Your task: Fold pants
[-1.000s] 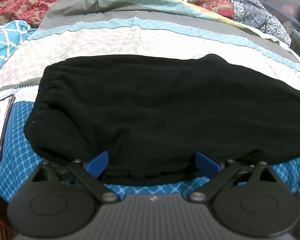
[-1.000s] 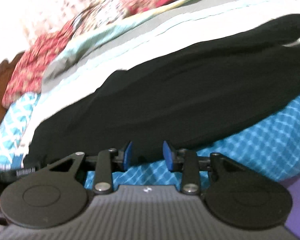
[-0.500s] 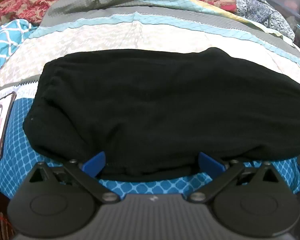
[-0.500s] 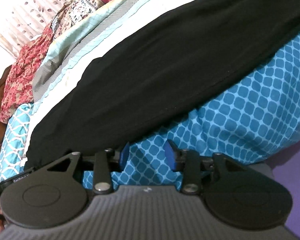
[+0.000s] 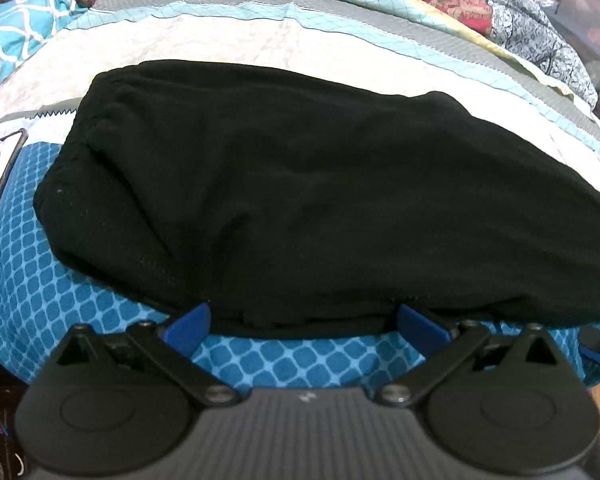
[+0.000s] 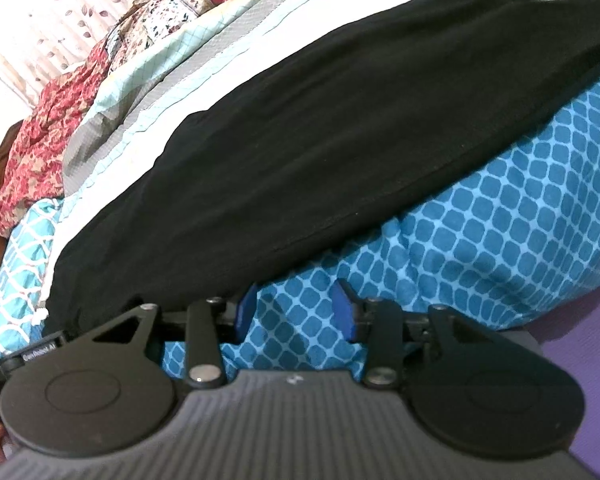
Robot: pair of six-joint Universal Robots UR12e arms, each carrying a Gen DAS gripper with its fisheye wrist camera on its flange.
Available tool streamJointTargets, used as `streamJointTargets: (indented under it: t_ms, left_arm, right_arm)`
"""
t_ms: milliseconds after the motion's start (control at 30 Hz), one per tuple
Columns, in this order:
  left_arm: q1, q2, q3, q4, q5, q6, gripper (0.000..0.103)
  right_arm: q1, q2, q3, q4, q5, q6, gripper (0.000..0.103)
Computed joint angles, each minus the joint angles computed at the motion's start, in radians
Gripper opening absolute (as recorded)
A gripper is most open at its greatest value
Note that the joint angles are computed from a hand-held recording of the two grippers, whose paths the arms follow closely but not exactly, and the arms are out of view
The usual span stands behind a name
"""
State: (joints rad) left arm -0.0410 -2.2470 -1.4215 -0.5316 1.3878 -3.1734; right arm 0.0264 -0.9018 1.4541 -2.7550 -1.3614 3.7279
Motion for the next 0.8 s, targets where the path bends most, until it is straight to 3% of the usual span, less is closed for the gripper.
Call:
streamJointTargets:
  t_ms: [167,333,433,567,800]
  left_arm:
    - [0.004,0.001,-0.006,0.006,-0.012,0.011,0.103]
    - [0.005,0.001,-0.011,0.008,-0.016,0.019,0.103]
    - [0.009,0.002,-0.022,0.035,-0.028,0.002,0.103]
    - [0.004,0.009,-0.04,0.057,-0.007,0.042,0.103]
    - [0.016,0.014,-0.043,0.065,-0.047,-0.004,0.103]
  right_arm:
    - [0.012,0.006,-0.004,-0.011,-0.031,0.003,0.048]
    - [0.018,0.011,-0.01,-0.015,-0.045,-0.023,0.058]
    - [0.015,0.014,-0.015,-0.011,-0.016,-0.041,0.071]
    - [0.013,0.017,-0.02,-0.006,0.003,-0.051,0.076]
    - [0.009,0.017,-0.007,-0.033,0.028,-0.025,0.086]
